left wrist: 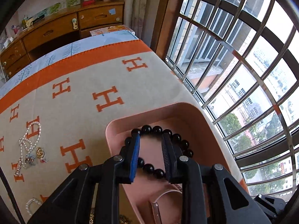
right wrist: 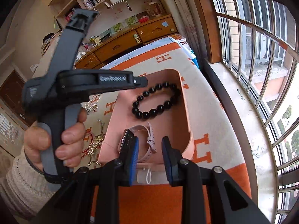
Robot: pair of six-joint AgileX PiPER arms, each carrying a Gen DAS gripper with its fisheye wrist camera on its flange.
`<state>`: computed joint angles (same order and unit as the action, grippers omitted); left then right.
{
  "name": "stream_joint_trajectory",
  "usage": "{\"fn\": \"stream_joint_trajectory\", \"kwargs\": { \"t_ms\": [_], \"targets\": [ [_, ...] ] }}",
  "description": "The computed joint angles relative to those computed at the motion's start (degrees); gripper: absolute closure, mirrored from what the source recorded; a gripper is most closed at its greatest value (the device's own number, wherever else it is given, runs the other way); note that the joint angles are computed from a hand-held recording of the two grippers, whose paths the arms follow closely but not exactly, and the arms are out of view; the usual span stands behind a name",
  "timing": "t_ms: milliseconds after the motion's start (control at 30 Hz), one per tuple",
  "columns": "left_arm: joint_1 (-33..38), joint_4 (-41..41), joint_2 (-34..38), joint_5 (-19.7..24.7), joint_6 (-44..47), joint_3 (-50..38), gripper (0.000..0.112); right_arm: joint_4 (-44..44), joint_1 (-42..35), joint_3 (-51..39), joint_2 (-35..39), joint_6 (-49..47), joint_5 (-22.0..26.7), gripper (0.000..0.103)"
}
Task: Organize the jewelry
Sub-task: 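Lower the black bead bracelet into the pink box and open the left gripper, then grasp the pearl bracelet with the left gripper while the right gripper grasps the gold hair clip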
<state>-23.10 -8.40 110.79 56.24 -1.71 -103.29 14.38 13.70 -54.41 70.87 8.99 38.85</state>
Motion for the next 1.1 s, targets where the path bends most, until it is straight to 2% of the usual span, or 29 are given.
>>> {"fn": "stream_joint_trajectory", "kwargs": {
  "t_ms": [33,67,133,167,200,300,400,467,500,567,733,867,967,1100],
  "targets": [
    [0.10,-0.01,-1.42,-1.54,0.17,2.38,0.080,-0.58,0.46,-0.17,0.15,0.39,-0.08,0.078],
    [0.36,-0.15,-3.33,-3.39,0.52,5.12,0.067,-0.93,0.86,-0.32,0.19,0.55,-0.17,0.078],
    [1.45,-3.55,-8.16,-8.60,4.03,11.95,0.057,-1.56,1.58,-0.52,0.23,0.67,-0.74,0.078],
    [1.61,-3.50,-10.34,-10.31,4.34,14.59,0.046,-2.55,2.11,-0.61,0.25,1.50,-1.13,0.078],
    [1.23,-1.37,-12.58,-12.10,2.61,17.22,0.042,-3.90,2.81,-0.83,0.34,2.63,-1.44,0.078],
    [1.92,-0.03,-18.60,-16.56,3.49,23.55,0.040,-7.36,4.92,-2.25,1.27,5.87,-1.12,0.078],
    [2.25,5.09,-23.42,-18.04,0.58,27.27,0.038,-9.49,6.98,-3.15,2.11,8.81,-1.13,0.078],
    [3.31,6.34,-26.66,-18.80,0.09,29.73,0.030,-10.19,8.40,-4.01,3.06,10.14,-0.75,0.078],
    [4.01,7.32,-28.23,-19.11,-0.37,30.85,0.030,-10.35,9.10,-4.42,3.48,10.53,-0.72,0.078],
    [4.83,10.18,-31.17,-19.16,-2.32,32.82,0.029,-11.88,11.00,-4.78,3.59,12.41,-0.89,0.078],
    [10.11,8.30,-37.51,-17.97,-0.64,36.57,0.029,-16.30,16.03,-6.98,4.15,15.90,0.39,0.078],
    [14.22,10.54,-41.97,-16.87,-1.82,39.02,0.026,-20.31,20.55,-9.51,5.24,19.91,1.03,0.078],
    [19.05,9.45,-44.84,-16.42,-0.39,40.88,0.020,-22.00,23.27,-12.05,6.60,21.42,2.25,0.078],
    [26.90,7.78,-46.31,-15.76,2.54,43.00,0.020,-24.45,26.56,-15.48,8.74,23.46,4.86,0.078]
  ]
}}
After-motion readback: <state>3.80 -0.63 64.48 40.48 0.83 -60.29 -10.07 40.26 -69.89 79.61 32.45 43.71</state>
